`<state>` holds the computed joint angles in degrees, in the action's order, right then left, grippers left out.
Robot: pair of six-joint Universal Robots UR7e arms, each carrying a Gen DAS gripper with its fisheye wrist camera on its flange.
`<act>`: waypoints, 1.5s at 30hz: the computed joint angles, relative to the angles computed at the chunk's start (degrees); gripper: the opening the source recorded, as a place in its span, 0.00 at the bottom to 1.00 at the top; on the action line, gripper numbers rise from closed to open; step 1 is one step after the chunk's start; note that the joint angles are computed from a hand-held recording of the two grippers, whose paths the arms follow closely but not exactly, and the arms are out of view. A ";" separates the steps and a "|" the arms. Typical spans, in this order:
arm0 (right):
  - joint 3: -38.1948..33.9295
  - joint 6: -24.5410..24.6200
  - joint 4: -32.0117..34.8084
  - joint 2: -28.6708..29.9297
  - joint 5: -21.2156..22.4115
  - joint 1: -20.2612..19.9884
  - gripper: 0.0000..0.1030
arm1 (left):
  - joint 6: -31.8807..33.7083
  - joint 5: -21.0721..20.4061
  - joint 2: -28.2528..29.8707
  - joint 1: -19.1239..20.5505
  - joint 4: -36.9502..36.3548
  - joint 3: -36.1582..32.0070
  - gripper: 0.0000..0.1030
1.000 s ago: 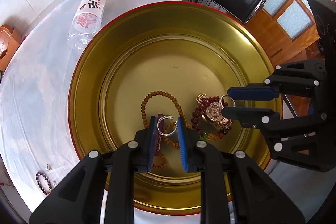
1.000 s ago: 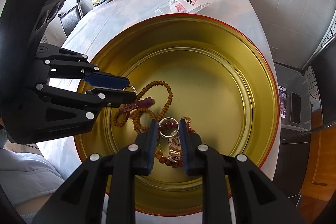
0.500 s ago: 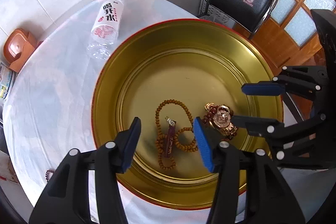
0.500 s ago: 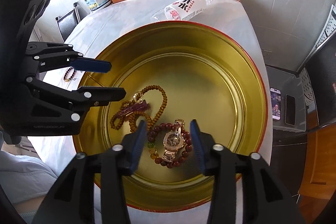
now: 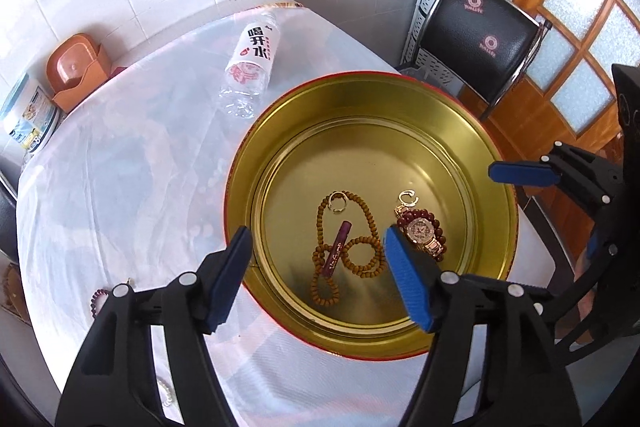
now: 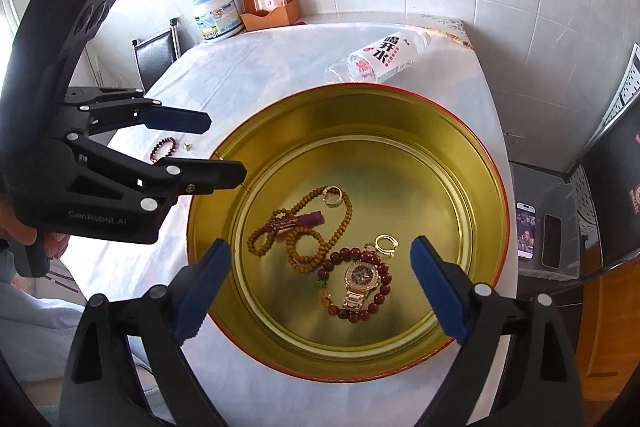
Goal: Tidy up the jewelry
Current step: 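Move both tools back over the red bracelet and small charm on the table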
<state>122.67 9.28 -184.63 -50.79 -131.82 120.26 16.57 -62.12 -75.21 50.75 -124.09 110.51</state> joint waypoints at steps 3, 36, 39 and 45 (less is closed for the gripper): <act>0.32 -1.35 -5.16 0.58 1.58 0.79 0.90 | -1.27 -0.70 -3.22 0.60 -1.53 0.95 0.70; -44.03 -4.63 12.32 33.86 4.64 2.21 0.90 | 14.64 -3.82 2.49 29.57 -6.43 -17.83 0.75; -49.32 -3.70 16.03 37.28 2.62 1.07 0.90 | 19.20 -4.37 4.90 30.47 -7.24 -19.75 0.75; -56.69 -4.07 20.01 42.38 -2.02 -0.52 0.79 | 27.41 -5.85 7.73 31.67 -8.87 -20.96 0.75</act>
